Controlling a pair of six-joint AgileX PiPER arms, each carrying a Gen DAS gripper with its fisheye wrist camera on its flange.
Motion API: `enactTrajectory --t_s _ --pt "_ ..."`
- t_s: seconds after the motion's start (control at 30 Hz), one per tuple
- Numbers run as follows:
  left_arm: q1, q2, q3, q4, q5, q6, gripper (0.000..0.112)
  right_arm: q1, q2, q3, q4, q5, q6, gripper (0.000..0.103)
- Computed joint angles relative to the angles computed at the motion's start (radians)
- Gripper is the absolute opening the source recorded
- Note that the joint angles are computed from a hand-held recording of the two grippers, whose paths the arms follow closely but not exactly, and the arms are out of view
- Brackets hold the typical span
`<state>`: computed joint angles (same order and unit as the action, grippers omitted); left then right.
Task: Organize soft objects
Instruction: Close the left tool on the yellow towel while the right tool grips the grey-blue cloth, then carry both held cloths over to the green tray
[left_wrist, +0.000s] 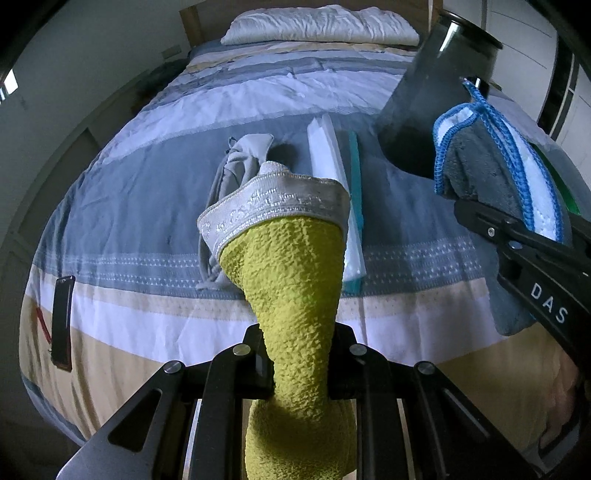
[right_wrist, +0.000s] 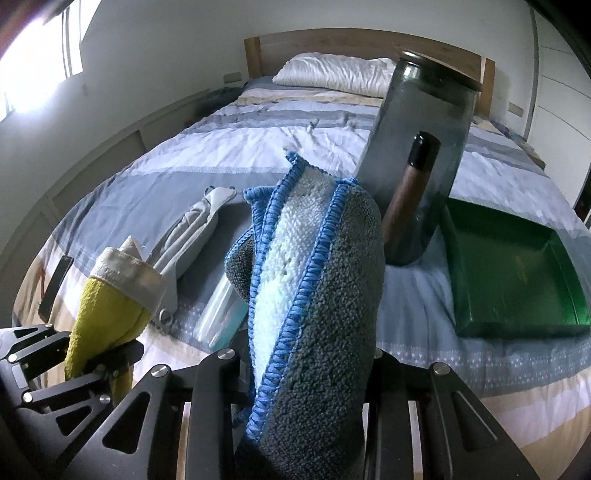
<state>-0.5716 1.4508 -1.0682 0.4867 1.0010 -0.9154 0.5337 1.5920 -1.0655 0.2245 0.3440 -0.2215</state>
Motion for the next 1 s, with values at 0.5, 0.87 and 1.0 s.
enactTrajectory --t_s 0.5,0.87,1.0 --pt "0.099 0.032 -0.073 0.014 0.031 0.028 0.016 -0.012 0.046 -0.064 0.163 0.031 -0.213 0.03" --pt "0.029 0.029 -0.079 0.005 0.088 -0.024 0.016 -0.064 0.003 -0.034 0.306 0.097 -0.419 0.03" --pt "-0.013 0.042 -0.091 0.001 0.106 -0.046 0.016 -0.091 -0.034 -0.011 0.314 0.124 -0.428 0.03"
